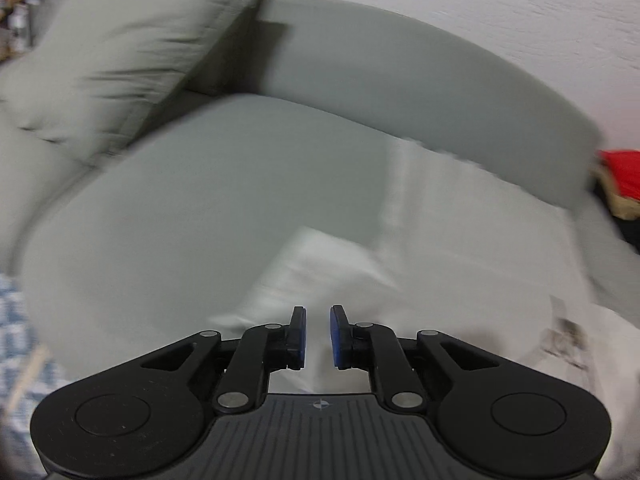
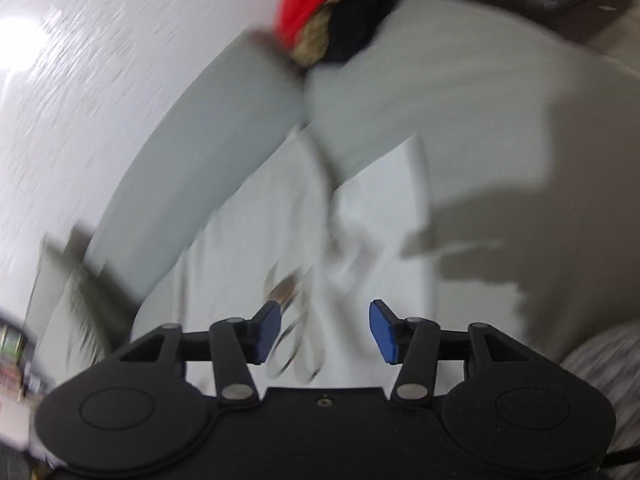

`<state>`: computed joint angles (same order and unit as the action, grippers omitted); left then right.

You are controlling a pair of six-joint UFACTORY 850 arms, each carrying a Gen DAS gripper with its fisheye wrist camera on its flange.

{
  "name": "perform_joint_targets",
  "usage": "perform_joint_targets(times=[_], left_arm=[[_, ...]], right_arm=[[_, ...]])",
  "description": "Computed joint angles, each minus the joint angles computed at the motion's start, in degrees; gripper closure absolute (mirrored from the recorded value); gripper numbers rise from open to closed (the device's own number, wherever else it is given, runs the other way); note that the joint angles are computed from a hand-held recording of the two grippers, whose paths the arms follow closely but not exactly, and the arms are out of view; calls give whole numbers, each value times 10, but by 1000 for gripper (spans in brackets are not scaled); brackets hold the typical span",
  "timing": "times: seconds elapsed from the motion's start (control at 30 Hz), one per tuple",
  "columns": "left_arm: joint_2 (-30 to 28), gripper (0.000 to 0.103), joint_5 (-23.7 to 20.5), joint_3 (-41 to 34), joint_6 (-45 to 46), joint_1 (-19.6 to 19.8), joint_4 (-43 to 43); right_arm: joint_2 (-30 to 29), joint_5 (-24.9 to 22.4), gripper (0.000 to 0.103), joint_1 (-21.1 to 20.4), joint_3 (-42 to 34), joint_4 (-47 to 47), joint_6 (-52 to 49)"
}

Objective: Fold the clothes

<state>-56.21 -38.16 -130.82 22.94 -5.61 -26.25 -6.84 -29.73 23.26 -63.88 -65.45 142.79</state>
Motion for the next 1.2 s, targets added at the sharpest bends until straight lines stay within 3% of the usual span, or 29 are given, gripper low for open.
perform_joint_targets(times=[0.1, 0.2, 0.43, 0.5, 0.57, 0.6, 0.7, 0.8, 0.97, 1.13, 1.2], left_arm=[[3, 91, -21, 19, 17, -13, -15], [17, 91, -27, 53, 15, -26, -6], [56, 90, -35, 111, 37, -32, -18], [61, 88, -35, 118, 35, -33, -18], [68, 87, -30, 128, 38, -34, -21], [72, 87, -27, 133, 41, -34, -23], [82, 87, -18, 149, 52, -35, -30], [90, 87, -13, 161, 65, -34, -47], [76, 87, -27, 151, 64, -36, -54], [80, 87, -19, 160, 62, -33, -45], [92, 87, -12, 172, 74, -29, -45]], right_arm=[[0, -18, 67, -27, 11, -6, 12], [-16, -21, 67, -59, 5, 0, -3], [-49, 44, 72, -119, -2, -22, 14], [-61, 62, 80, -127, -9, -31, 16], [-72, 72, 98, -134, -17, -16, -6], [-76, 73, 100, -136, -21, -10, -16], [-66, 39, 101, -118, -21, -27, -11], [-38, -47, 101, -76, -13, -41, 9], [-30, -153, 101, -37, -11, 38, -54], [-48, -142, 100, -41, -21, 86, -132], [-35, -129, 92, -37, -20, 104, -147]])
